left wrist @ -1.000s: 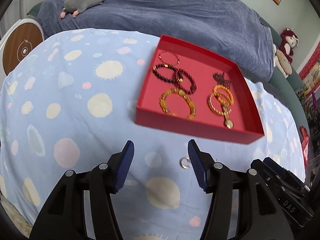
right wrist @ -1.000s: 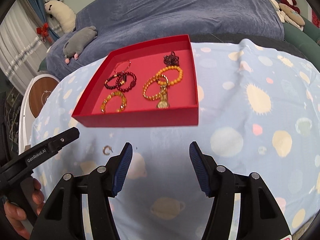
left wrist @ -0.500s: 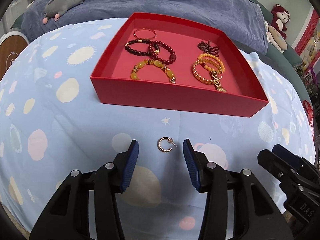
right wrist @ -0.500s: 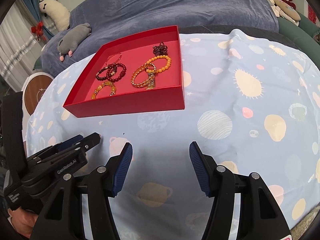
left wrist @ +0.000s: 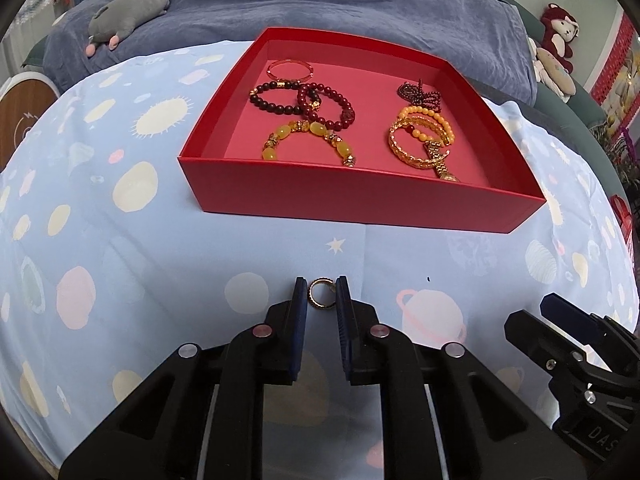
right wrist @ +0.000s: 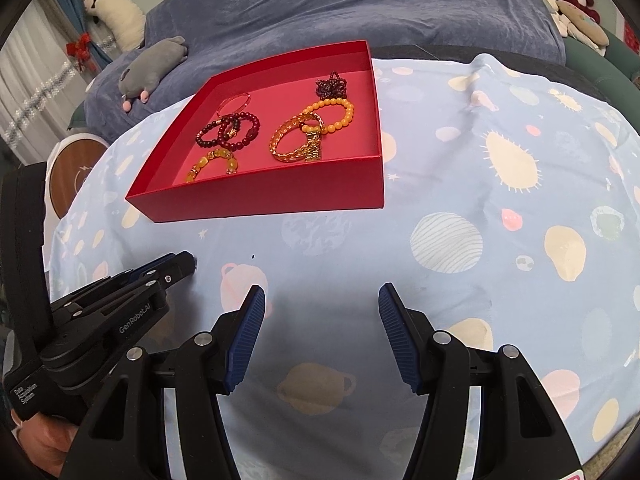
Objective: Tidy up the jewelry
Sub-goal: 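Grasp the small gold hoop earring with the left tool, then carry the gold hoop earring over the red box with the left tool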
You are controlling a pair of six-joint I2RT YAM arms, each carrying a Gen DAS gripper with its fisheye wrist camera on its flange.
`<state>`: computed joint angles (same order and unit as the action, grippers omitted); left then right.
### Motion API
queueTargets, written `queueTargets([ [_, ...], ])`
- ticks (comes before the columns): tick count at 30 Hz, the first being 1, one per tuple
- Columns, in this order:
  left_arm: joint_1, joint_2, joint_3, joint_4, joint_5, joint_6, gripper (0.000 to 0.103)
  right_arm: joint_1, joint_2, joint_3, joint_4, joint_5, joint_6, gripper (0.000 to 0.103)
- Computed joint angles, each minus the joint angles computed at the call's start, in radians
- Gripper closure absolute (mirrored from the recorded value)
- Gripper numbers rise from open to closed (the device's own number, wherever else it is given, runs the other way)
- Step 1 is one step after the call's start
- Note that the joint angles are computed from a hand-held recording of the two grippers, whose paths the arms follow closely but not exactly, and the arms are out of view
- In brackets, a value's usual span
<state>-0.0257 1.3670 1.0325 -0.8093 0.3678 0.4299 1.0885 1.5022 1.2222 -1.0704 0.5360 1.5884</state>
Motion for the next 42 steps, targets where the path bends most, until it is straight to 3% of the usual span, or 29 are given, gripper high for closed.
queueTargets([
  [9, 0.036, -0.014, 0.027, -0.055, 0.029, 0.003, 0.089, 0.005, 0.012, 0.011, 0.004, -0.007, -0.011, 0.068],
  [11, 0.043, -0.020, 0.032, -0.068, 0.036, 0.007, 0.089, 0.009, 0.013, 0.011, 0.010, -0.012, -0.012, 0.078],
  [14, 0.049, -0.029, 0.036, -0.082, 0.043, 0.013, 0.089, 0.013, 0.021, 0.019, 0.006, -0.016, -0.010, 0.085],
  [19, 0.062, -0.050, 0.041, -0.117, 0.061, 0.029, 0.089, 0.027, 0.029, 0.041, -0.011, -0.006, 0.003, 0.087],
  [23, 0.072, -0.077, 0.042, -0.149, 0.076, 0.046, 0.089, 0.036, 0.037, 0.061, -0.025, -0.002, 0.004, 0.096],
  [42, 0.161, -0.151, 0.091, -0.317, 0.161, 0.148, 0.089, 0.118, 0.070, 0.132, -0.116, 0.037, 0.101, 0.099],
])
